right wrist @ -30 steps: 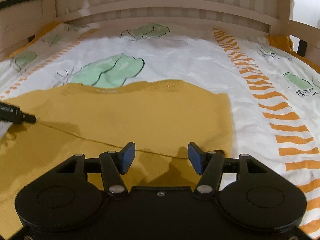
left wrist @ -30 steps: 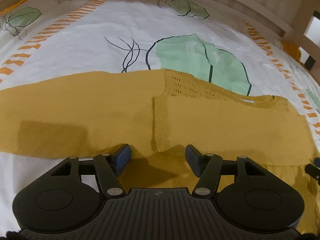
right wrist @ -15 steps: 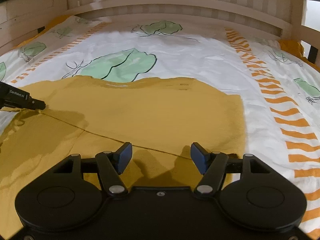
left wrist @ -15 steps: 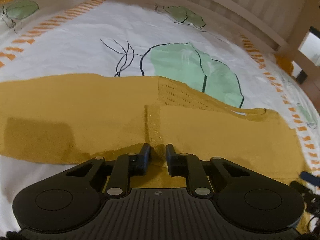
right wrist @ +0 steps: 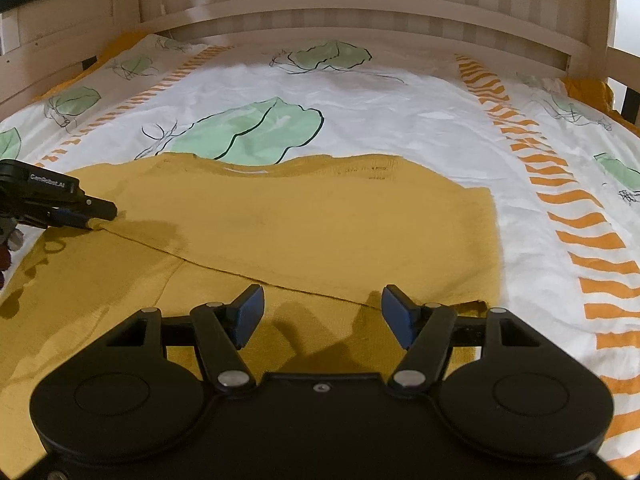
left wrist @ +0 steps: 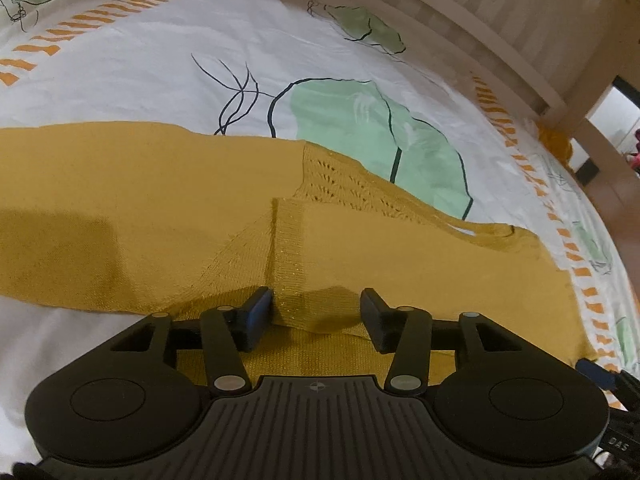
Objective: Fold small clothes
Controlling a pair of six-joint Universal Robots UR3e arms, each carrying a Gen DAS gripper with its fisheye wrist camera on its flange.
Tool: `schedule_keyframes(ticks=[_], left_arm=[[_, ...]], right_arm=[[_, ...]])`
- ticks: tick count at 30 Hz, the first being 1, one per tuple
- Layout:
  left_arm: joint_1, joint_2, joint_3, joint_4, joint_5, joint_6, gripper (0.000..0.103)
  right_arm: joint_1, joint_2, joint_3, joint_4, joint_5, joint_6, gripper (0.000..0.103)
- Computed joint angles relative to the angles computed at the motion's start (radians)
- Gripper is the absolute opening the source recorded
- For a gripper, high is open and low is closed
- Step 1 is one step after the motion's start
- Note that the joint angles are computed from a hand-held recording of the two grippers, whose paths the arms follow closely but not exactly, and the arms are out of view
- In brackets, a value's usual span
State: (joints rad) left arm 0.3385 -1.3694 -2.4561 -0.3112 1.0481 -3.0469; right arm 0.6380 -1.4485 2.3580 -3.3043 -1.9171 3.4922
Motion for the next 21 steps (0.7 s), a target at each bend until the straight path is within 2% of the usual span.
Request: schedule_keyframes(ticks=[2,3,4,6,9,15,21], left_arm=[[-0.006,-0.002,-0.017,0.039,0.005,-0.018,0.044],[-0.016,-0.006,-0.022,0.063,0.017,-0.026,0.037],[-0.031,-0.017,-0.024,0.094,0.036,-0.029,0.012],[-0.045,-0.022,-0.029,0.126,0.042,-0.017,0.010],[-0.100,-0.013,-0.034,0.214,0.139,-0.065,0.009],[-0.144,-0.027,0.004,0.200,0.260,-0.092,0.009],[-0.148,-0.079,0.007,0.203,0.276,-0.056,0.015]], right_arm=[[0.004,0.001,-0.003,0.001,-0.001,0.000,0.069],[0.006,0.003,-0.004,0.001,0.000,0.002,0.069],[0.010,0.006,-0.007,0.002,-0.001,0.006,0.069],[0.017,0.013,-0.013,0.003,-0.001,0.007,0.069],[0.036,0.030,-0.034,0.016,-0.006,0.007,0.069],[0.061,0.044,-0.057,0.020,-0.006,-0.006,0.070],[0.072,0.062,-0.088,0.090,-0.011,0.008,0.075]])
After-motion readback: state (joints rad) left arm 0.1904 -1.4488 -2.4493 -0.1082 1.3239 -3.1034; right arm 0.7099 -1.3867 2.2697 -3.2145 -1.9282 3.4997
